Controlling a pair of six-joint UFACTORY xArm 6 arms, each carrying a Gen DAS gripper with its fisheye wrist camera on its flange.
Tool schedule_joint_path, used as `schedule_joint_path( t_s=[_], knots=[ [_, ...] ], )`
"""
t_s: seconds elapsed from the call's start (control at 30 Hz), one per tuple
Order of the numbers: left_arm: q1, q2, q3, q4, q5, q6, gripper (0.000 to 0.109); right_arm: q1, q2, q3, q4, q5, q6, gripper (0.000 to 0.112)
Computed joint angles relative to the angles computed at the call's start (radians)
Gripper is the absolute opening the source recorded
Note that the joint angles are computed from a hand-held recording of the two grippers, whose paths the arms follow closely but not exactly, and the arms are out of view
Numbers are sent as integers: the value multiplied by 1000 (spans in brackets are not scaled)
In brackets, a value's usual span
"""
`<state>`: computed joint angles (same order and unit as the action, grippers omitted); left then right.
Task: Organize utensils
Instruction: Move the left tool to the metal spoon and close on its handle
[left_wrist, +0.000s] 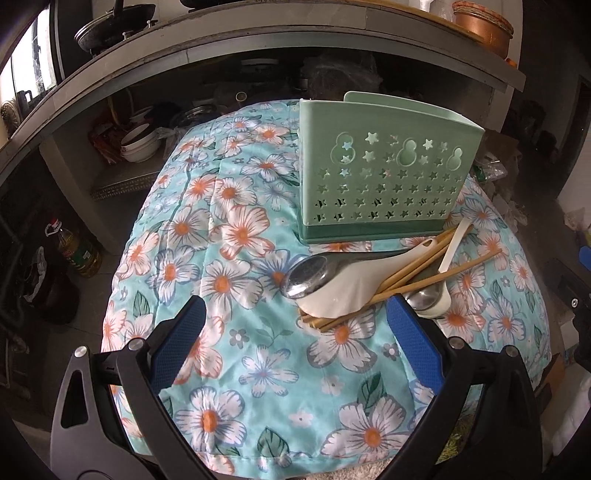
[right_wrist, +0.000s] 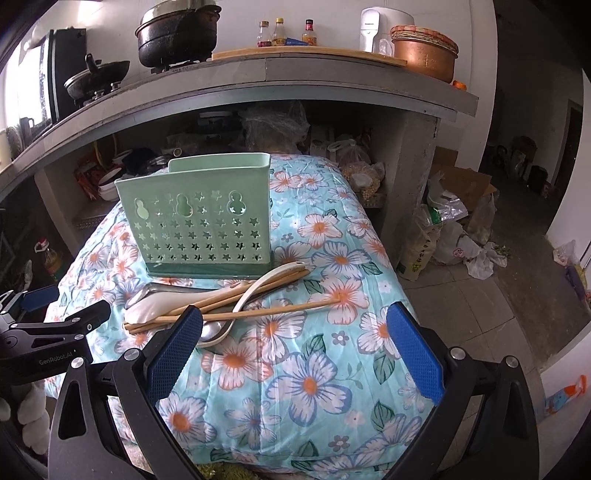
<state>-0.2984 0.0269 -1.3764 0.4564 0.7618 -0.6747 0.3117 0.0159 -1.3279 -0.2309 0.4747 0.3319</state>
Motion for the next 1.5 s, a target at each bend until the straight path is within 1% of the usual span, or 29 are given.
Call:
schedule_joint_path(
  t_s=[0.23, 0.37, 0.43, 0.5, 0.53, 0.57, 0.6, 0.67, 0.7, 0.77, 0.8, 0.83, 0.87, 0.97, 1.03, 1.23, 1.37, 1.5],
  knots=[
    [72, 35, 0, -119, -113, 192, 94, 24, 60, -51, 8, 39, 19, 97],
    [99, 64, 2, -186, -185, 295, 94, 32, 89, -79, -5, 61, 37, 97],
    [108, 79, -1, -198, -209, 339, 94, 33, 103, -94, -16, 70, 54, 97],
    [116, 91, -1, -226, -233, 402, 88, 35, 119, -112, -29, 76, 68, 97],
    [119, 99, -5, -264, -236, 455, 80, 36, 127, -120, -31, 80, 72, 97],
    [122, 106, -10, -318, -235, 515, 75, 36, 135, -130, -30, 85, 73, 97],
    [126, 110, -12, -362, -234, 561, 73, 38, 142, -138, -28, 91, 73, 97],
    [130, 112, -8, -436, -236, 650, 62, 40, 158, -156, -23, 104, 71, 97],
    [130, 111, -4, -459, -238, 691, 59, 41, 166, -165, -21, 111, 70, 97],
    [128, 102, 13, -497, -243, 766, 47, 41, 181, -183, -16, 122, 67, 97],
    [127, 97, 20, -511, -242, 800, 44, 42, 192, -195, -12, 129, 64, 97],
    [125, 92, 29, -519, -241, 826, 39, 42, 203, -209, -6, 136, 60, 97],
    [123, 90, 33, -518, -235, 847, 34, 43, 213, -222, 1, 144, 55, 97],
    [115, 87, 49, -485, -221, 879, 25, 50, 245, -259, 25, 166, 32, 97],
    [113, 92, 49, -471, -206, 897, 23, 55, 263, -279, 37, 176, 19, 97],
    [109, 101, 41, -409, -192, 956, 23, 61, 293, -310, 54, 194, 31, 97],
    [97, 104, 52, -303, -217, 975, 23, 60, 297, -315, 54, 197, 39, 97],
    [93, 102, 58, -228, -196, 1005, 24, 59, 296, -316, 32, 194, 62, 97]
  ],
)
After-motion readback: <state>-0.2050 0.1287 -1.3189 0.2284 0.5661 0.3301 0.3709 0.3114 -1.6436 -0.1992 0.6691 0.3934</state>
